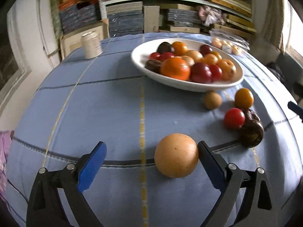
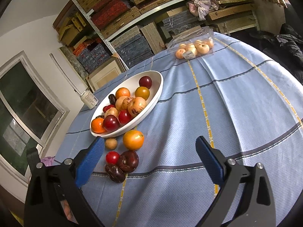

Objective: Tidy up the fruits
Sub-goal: 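Move the left tool to the pale yellow grapefruit and grasp it, then hold the grapefruit in the left tool while the right tool grasps a dark brown fruit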

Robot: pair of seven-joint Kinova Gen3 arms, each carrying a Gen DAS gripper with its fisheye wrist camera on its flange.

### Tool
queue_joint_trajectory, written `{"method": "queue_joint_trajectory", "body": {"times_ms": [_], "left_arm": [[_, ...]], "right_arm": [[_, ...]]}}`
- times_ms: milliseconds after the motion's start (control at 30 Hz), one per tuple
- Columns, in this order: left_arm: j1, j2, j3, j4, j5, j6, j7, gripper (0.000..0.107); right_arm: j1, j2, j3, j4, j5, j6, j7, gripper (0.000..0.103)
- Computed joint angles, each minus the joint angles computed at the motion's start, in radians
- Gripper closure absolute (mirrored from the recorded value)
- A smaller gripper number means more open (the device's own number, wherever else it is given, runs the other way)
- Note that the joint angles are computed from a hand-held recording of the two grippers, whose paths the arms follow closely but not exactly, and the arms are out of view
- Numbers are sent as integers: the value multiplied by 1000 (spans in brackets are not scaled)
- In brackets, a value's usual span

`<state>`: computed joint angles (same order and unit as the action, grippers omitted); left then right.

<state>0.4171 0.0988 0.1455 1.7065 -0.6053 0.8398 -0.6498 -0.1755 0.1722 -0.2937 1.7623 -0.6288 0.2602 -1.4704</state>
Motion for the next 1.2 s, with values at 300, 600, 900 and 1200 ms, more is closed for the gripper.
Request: {"method": "queue_joint_trajectory", "body": {"times_ms": [300, 600, 900, 1200], "left_arm": [[-9, -12, 10, 17, 66, -48, -91, 43], [-29, -21, 9, 30, 136, -92, -159, 63], [-30, -59, 13, 57, 36, -91, -11, 63], [-52, -67, 28, 60, 55, -100, -32, 63]], "right_arm": [[15, 1, -21, 2, -8, -3, 23, 8], [65, 0, -130, -1, 224, -23, -132, 8], [-341, -34, 149, 7, 590, -32, -203, 10], [-416, 38, 155, -88, 768, 126, -278, 39]]}}
